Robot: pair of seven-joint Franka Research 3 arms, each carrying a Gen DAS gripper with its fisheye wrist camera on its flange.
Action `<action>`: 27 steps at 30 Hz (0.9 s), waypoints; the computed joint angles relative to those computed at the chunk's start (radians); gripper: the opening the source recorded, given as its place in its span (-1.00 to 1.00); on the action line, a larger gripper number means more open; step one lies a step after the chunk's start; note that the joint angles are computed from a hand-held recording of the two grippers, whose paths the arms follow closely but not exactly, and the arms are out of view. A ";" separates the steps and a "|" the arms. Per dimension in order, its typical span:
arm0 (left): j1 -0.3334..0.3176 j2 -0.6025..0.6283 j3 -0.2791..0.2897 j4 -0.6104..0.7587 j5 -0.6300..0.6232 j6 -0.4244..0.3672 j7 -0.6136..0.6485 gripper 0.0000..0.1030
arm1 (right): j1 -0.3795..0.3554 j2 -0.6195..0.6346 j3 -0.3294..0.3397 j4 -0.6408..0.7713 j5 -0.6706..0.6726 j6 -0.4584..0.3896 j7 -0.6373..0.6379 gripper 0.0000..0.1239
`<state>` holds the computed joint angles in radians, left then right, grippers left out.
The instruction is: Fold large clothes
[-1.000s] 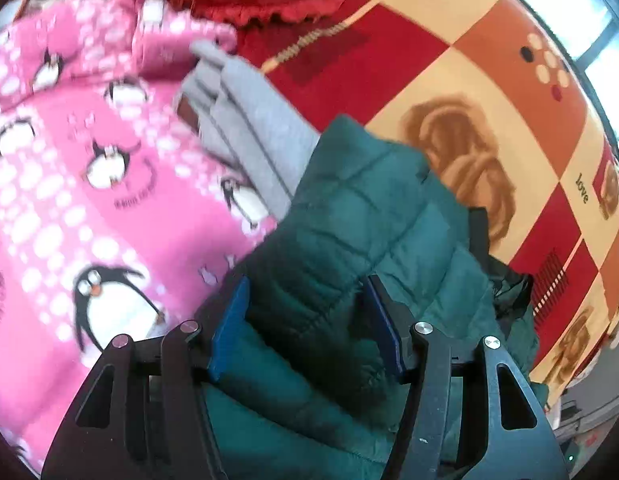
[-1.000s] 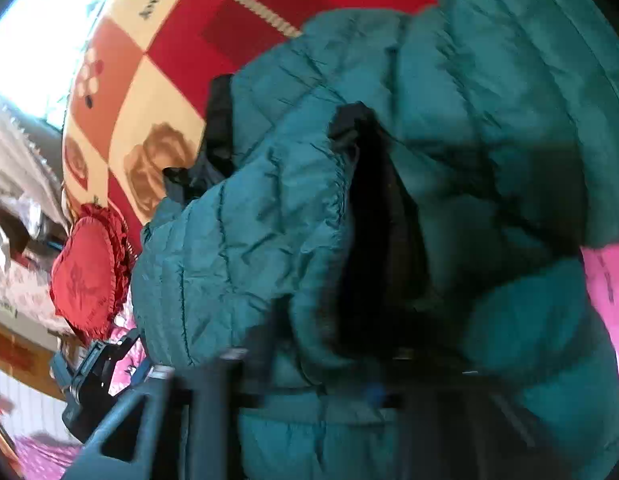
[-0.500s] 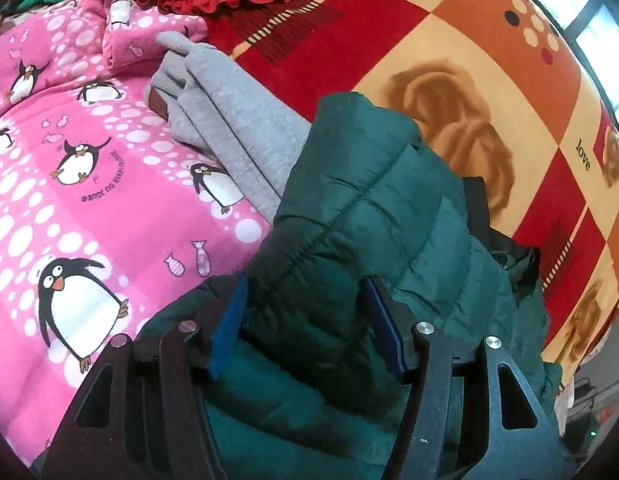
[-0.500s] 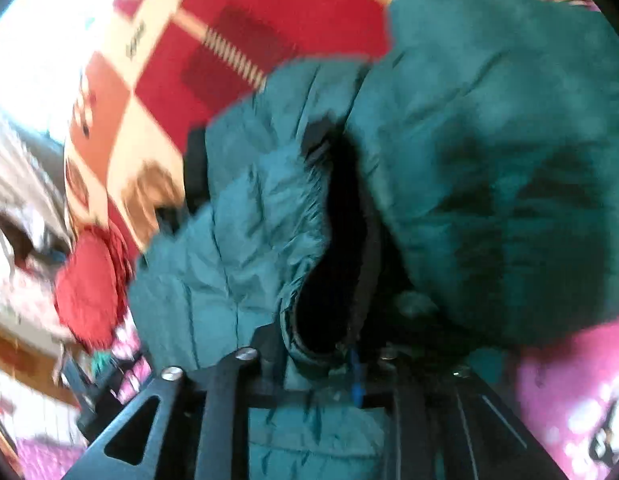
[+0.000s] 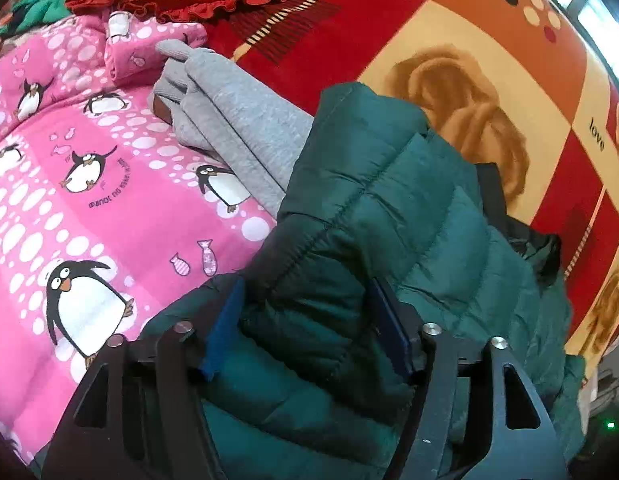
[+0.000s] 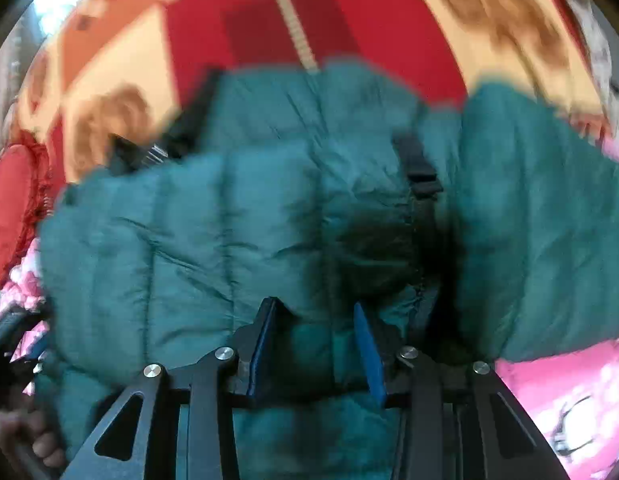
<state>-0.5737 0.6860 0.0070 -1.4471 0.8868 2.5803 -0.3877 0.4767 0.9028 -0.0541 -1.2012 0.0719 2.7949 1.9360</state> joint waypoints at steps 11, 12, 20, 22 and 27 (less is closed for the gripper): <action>0.004 0.048 -0.022 0.077 -0.082 -0.069 0.167 0.59 | -0.100 -0.022 0.157 -0.075 0.103 0.098 -0.211 0.31; 0.004 0.050 -0.022 0.081 -0.086 -0.069 0.173 0.60 | -0.101 -0.014 0.167 -0.062 0.104 0.093 -0.227 0.38; -0.002 0.049 -0.014 0.078 -0.093 -0.063 0.175 0.62 | -0.035 0.048 0.103 0.058 0.158 0.020 -0.252 0.53; -0.002 0.049 -0.013 0.078 -0.093 -0.062 0.175 0.62 | -0.038 0.065 0.114 0.090 0.138 0.003 -0.239 0.57; -0.003 0.051 -0.013 0.084 -0.096 -0.066 0.178 0.63 | -0.083 -0.002 0.159 -0.041 0.179 0.070 -0.321 0.62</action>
